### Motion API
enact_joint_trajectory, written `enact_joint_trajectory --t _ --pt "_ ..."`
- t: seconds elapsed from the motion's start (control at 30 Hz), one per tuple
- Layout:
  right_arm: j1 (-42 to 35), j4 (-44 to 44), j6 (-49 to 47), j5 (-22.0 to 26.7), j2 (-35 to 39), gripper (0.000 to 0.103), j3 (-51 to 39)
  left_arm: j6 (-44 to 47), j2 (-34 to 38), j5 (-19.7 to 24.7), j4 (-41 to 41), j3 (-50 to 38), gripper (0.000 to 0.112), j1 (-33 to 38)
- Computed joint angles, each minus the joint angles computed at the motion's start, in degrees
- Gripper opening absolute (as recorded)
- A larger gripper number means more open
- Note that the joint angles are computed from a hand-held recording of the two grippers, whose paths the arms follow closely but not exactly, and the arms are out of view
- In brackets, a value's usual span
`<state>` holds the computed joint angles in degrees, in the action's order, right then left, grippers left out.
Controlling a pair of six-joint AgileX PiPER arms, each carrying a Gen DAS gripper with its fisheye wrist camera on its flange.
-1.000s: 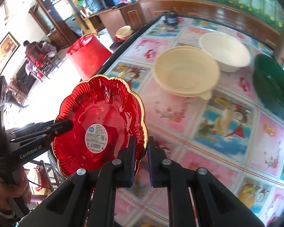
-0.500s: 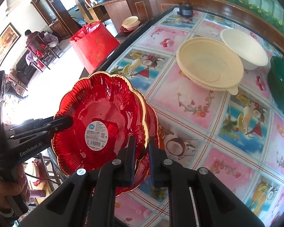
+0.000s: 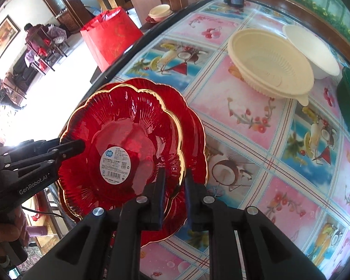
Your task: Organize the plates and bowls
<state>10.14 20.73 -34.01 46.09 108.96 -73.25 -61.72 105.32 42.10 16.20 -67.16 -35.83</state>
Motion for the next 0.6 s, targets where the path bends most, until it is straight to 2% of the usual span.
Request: enact_joint_trajectory --t 0.2,0.6 --pt "1.57 -2.81 1.6 -0.61 0.85 0.017 -0.33 -0.72 1.01 -0.36 0.98 0.37 0.025 0.09" --pt "2.81 -5.18 3.05 -1.71 0.89 0.02 -0.27 -3.19 1.88 1.65 4.35 -0.85 0.031 -1.54"
